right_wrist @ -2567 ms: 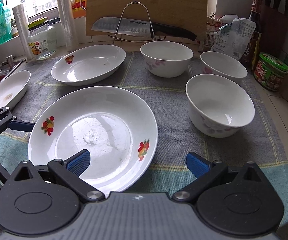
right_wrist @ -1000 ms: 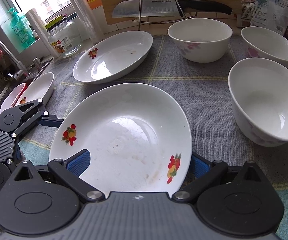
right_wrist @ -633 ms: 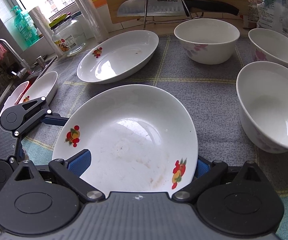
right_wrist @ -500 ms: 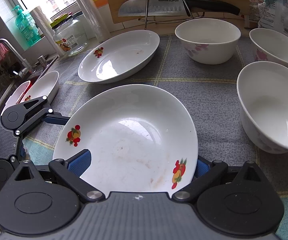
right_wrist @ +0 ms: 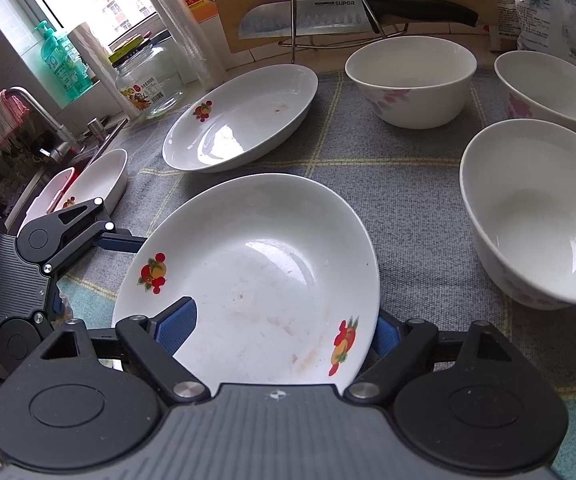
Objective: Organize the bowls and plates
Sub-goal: 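Close the right tool on the rim of the flower-print plate, then carry the flower-print plate with the right tool toward the sink while the left tool holds its plate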
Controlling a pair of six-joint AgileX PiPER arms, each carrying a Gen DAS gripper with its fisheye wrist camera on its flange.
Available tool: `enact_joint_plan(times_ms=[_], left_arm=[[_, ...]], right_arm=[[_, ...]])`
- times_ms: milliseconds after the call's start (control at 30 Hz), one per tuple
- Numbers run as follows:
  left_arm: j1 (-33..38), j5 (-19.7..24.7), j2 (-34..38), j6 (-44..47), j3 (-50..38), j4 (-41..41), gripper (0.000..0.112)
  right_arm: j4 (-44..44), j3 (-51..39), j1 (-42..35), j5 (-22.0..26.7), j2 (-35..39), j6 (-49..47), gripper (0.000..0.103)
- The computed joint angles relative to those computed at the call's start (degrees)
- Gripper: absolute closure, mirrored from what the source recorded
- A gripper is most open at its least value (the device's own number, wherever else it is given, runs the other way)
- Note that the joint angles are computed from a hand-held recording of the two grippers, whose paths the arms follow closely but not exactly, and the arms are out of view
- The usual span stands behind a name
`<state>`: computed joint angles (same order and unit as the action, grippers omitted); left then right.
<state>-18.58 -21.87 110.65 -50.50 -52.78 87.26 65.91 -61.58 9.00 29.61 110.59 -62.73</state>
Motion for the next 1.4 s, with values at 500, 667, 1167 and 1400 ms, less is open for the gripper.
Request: enact_joint_plan(times_ms=[500, 667, 1167, 1400], left_arm=[[0.31, -0.47, -0.18, 2.75, 0.74, -2.89, 0.009], [0.86, -1.43, 0.17, 1.09, 0.28, -1.31, 0.009], [0.87, -1.01, -0.39, -1.29, 0.52, -0.30, 0.012], [2.07, -1.95, -1.90, -1.29, 1.62, -0.75, 0.012]], right_arm=[[1.99, -3.17, -2.32, 3.43, 2.70, -1.52, 0.024], [3.52, -3.19, -2.92, 3.96, 3.07, -3.26, 0.027], [1.19, -3.70, -1.76, 2.51, 2.26, 0.78, 0.030], [-0.92, -4.84, -0.83, 2.67, 1.46, 2.58, 0.030]])
